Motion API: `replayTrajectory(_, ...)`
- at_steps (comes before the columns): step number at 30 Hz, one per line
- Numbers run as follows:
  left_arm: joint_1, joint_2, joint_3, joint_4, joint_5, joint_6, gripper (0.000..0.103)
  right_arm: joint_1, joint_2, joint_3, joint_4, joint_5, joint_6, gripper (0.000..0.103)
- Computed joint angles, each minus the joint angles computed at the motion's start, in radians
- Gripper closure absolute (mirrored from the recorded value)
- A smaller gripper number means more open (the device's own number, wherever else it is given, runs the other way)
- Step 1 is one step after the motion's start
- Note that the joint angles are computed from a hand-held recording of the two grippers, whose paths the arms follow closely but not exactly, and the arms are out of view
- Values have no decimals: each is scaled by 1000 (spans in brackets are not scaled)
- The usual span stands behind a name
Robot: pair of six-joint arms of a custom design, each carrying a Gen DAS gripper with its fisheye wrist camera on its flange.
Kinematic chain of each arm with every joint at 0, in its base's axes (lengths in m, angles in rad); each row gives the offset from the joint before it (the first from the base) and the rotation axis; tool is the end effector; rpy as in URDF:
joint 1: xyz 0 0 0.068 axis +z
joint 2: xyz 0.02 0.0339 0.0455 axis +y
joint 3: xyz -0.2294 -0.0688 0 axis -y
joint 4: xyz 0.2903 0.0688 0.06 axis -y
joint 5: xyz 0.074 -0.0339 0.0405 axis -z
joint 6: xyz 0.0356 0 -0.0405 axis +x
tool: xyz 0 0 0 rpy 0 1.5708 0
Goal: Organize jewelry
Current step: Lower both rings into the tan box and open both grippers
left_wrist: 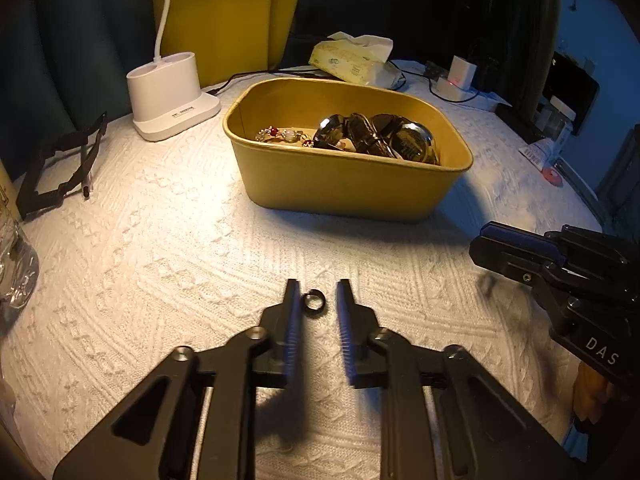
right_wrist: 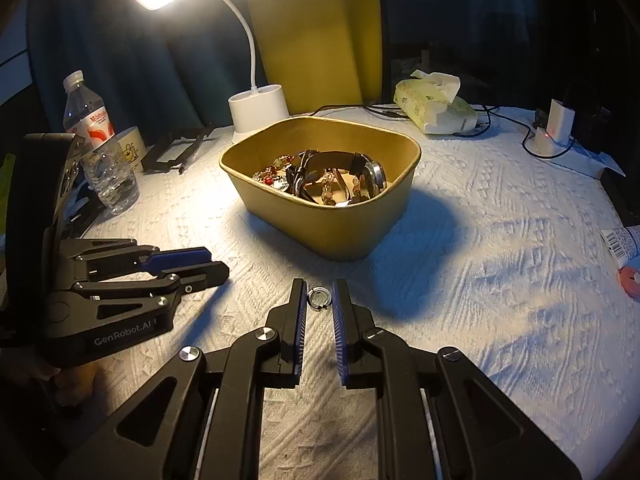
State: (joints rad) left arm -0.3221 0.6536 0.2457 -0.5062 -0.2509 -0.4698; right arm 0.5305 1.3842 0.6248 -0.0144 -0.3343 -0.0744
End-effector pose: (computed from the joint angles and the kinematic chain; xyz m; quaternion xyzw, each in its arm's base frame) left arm 0.1872 -0.0532 0.1070 -0.1095 0.9336 -0.0141 0.3409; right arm 0.2583 0.1650 0.1073 -0.3323 0.8483 0.2359 0.3381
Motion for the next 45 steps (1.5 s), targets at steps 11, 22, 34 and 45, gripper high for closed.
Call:
replayTrajectory(11,-30,-13,11,1,-22,25,89,-1,-19,21,-4,-9,-3,90)
replayTrajectory(22,-16,-30,79,8,-50,92,89,-15,-14,71,4,-22,2,90)
replayTrajectory(34,30,88,146,117,-23,152,89,-41,83,145,22,-53,16,90)
replayTrajectory(45,78,277,218,198,46,167,89,-51,156,196,27,-86,16,90)
